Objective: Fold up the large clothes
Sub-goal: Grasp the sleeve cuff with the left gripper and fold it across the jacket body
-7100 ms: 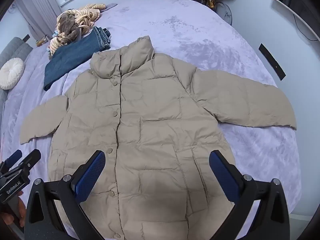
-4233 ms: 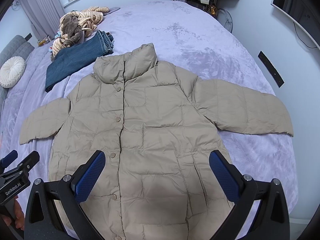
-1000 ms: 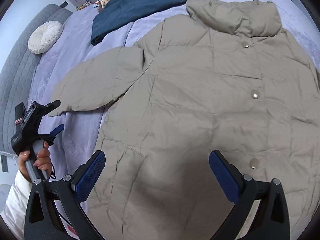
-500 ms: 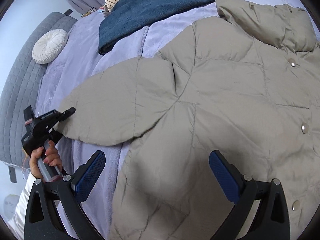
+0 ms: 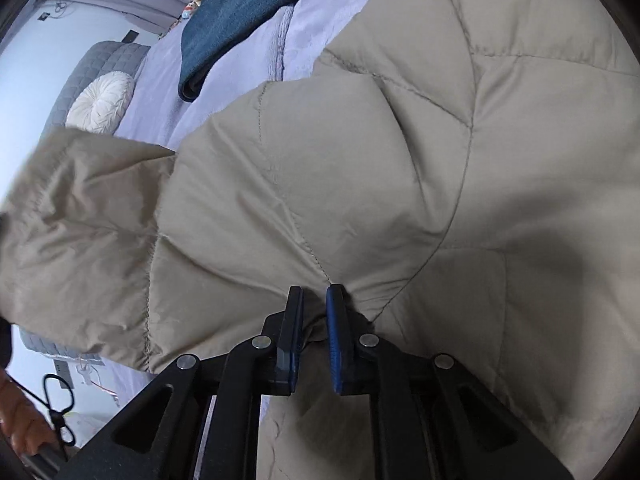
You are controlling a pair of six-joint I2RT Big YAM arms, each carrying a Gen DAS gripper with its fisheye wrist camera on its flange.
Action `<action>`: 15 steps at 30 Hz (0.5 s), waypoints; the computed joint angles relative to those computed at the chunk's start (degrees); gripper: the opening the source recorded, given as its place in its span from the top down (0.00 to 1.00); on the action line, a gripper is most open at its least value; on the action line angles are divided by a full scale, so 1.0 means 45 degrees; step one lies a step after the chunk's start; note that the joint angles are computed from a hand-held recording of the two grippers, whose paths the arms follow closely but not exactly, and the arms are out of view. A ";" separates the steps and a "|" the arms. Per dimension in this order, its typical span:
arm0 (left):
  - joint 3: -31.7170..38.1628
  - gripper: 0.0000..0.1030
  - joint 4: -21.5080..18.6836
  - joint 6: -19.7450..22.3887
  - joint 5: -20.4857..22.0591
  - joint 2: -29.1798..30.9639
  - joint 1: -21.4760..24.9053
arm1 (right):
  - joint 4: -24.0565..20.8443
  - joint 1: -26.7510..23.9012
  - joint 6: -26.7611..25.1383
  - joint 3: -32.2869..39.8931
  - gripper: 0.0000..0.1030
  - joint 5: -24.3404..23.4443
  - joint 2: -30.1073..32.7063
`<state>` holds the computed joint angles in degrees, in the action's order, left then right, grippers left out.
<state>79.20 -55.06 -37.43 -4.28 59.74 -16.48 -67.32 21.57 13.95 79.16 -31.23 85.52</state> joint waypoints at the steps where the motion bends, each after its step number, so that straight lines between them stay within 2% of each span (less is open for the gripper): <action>1: 0.0292 0.88 0.0194 0.0033 0.0133 0.0330 -0.0376 | -0.0169 -0.0041 -0.0155 0.0080 0.89 -0.0129 0.0039; 5: 0.1708 0.88 0.0701 0.0398 0.0350 0.2052 -0.2163 | -0.0930 -0.0887 -0.0743 0.0229 0.89 -0.1501 -0.0270; 7: 0.2484 0.88 0.0819 0.0624 0.0476 0.3065 -0.3017 | -0.1009 -0.1695 -0.0921 -0.0059 0.89 -0.1636 -0.0974; 10: 0.3511 0.88 0.0406 0.1113 0.0357 0.4703 -0.4153 | -0.1374 -0.3340 -0.1869 -0.0231 0.89 -0.0754 -0.2064; 13: 0.4668 0.88 -0.0637 0.1494 0.0068 0.6559 -0.5080 | -0.1895 -0.5025 -0.3126 -0.0179 0.89 0.0578 -0.2764; 15: 0.5034 0.88 -0.1242 0.1548 -0.0143 0.7431 -0.5523 | -0.2231 -0.6086 -0.3734 -0.0120 0.89 0.0988 -0.2946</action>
<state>101.85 -60.64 -30.46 -4.92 93.18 -41.34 -77.36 -5.82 -2.86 78.62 -26.79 72.26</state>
